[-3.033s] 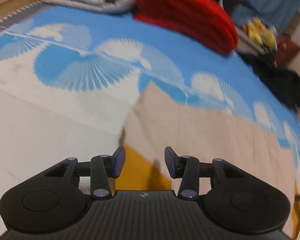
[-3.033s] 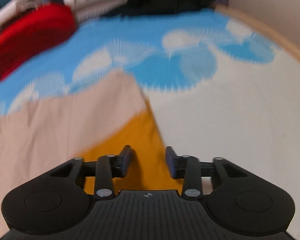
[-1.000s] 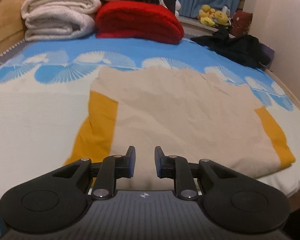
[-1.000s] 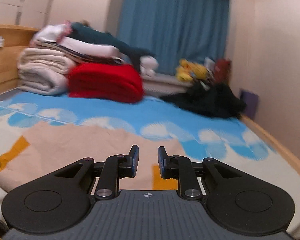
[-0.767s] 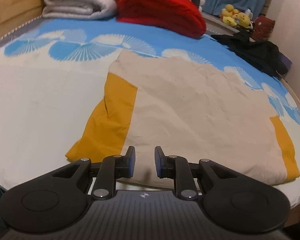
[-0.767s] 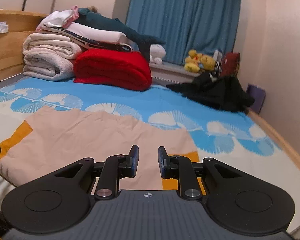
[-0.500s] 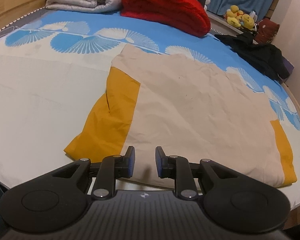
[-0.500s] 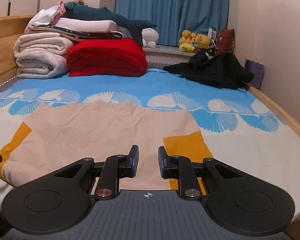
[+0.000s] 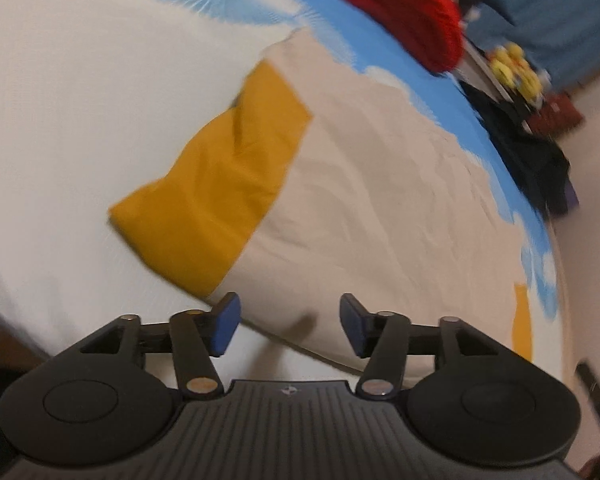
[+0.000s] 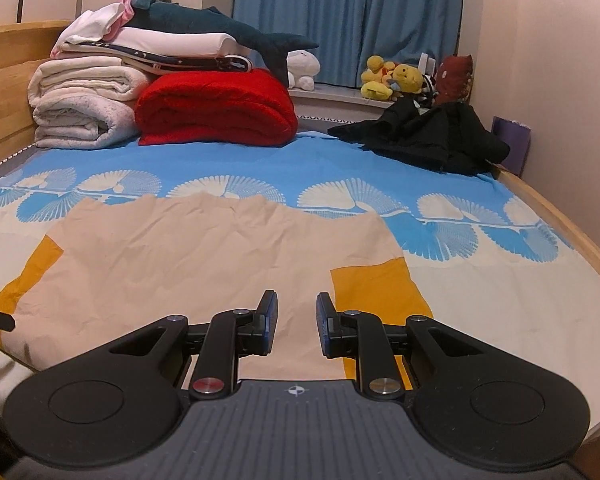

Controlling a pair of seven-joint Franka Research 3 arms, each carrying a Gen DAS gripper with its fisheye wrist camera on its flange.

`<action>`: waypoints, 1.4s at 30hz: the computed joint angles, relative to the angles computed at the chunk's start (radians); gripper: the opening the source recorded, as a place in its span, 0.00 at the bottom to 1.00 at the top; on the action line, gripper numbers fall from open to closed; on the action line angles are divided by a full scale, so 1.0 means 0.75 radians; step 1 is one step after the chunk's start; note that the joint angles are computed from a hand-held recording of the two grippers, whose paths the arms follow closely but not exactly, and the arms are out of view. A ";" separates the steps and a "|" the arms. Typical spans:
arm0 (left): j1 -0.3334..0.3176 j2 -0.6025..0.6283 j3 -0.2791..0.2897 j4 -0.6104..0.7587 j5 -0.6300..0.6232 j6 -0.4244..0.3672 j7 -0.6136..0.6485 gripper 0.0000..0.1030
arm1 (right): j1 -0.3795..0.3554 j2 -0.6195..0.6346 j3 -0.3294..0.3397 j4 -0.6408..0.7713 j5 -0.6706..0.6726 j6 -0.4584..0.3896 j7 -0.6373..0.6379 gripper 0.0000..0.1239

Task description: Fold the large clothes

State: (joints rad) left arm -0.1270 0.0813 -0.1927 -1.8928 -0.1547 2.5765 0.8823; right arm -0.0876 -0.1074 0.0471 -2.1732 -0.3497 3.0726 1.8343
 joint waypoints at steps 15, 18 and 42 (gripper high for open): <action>0.017 0.043 0.033 -0.069 0.100 0.131 -0.528 0.64 | 0.112 -0.018 -0.063 -0.033 0.415 0.026 -0.412 0.18; 0.013 0.048 0.036 -0.101 0.151 0.223 -0.619 0.64 | 0.108 -0.019 -0.059 -0.031 0.453 0.022 -0.429 0.18; 0.057 -0.097 0.045 0.053 0.281 0.105 -0.124 0.02 | 0.357 0.112 -0.050 0.170 1.134 -0.186 -0.935 0.18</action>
